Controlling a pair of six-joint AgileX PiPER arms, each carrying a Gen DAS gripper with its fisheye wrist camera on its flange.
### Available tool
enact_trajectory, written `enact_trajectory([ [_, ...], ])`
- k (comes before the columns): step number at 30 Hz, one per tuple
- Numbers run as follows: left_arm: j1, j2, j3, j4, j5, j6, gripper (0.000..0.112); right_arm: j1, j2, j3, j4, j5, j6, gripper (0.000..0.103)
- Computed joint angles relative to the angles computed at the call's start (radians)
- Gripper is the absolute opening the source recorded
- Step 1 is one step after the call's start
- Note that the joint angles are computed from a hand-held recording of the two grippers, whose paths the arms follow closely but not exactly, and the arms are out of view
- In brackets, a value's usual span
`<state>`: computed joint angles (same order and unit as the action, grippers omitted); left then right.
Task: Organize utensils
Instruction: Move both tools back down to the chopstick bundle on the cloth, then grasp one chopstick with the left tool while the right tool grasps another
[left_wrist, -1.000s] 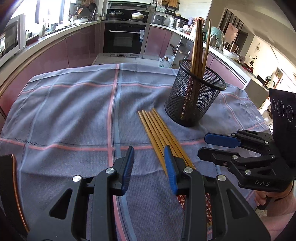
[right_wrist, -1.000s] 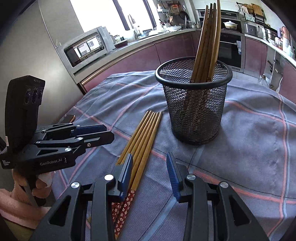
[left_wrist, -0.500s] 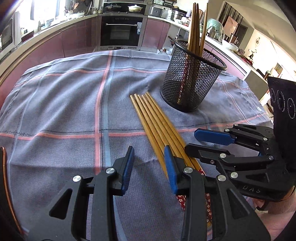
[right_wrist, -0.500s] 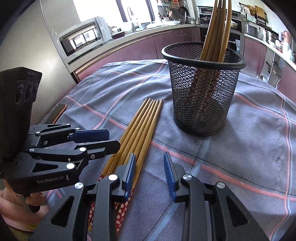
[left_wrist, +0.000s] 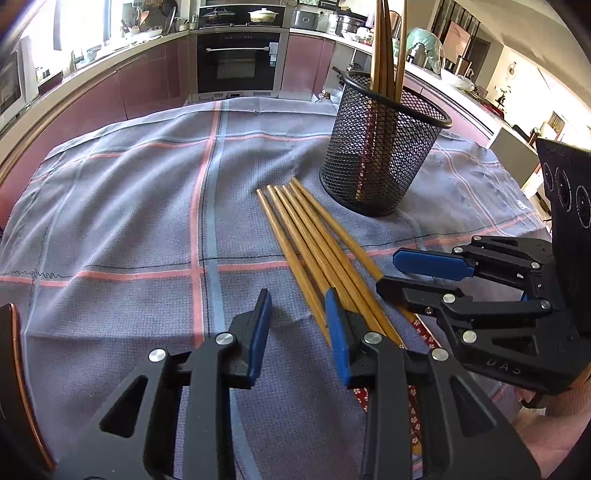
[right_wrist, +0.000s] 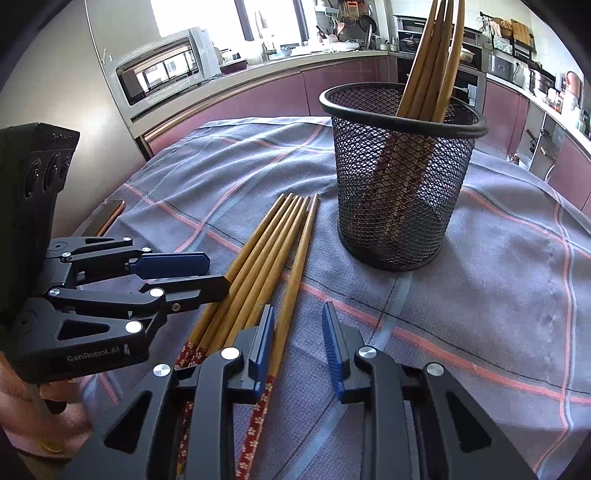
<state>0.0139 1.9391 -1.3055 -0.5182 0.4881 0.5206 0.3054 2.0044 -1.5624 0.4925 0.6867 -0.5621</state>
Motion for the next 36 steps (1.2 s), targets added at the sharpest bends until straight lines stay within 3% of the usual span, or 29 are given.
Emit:
enact_trajectory([
  [10, 0.024, 0.011, -0.016, -0.053, 0.044, 0.042, 0.02, 0.0, 0.013, -0.021, -0.003, 0.006, 0.003, 0.025],
  [16, 0.01, 0.035, -0.058, 0.015, 0.047, -0.038, 0.021, 0.031, 0.033, -0.058, -0.076, -0.006, 0.052, 0.025],
  [22, 0.0, 0.052, -0.087, 0.069, 0.047, -0.098, 0.014, 0.051, 0.049, -0.082, -0.127, -0.022, 0.089, 0.024],
  [30, 0.003, 0.059, -0.105, 0.081, 0.063, -0.112, 0.014, 0.045, 0.066, -0.111, -0.123, 0.0, 0.106, 0.009],
  [36, 0.003, 0.072, -0.125, 0.085, 0.068, -0.132, 0.013, 0.02, 0.076, -0.124, -0.056, 0.029, 0.081, 0.005],
])
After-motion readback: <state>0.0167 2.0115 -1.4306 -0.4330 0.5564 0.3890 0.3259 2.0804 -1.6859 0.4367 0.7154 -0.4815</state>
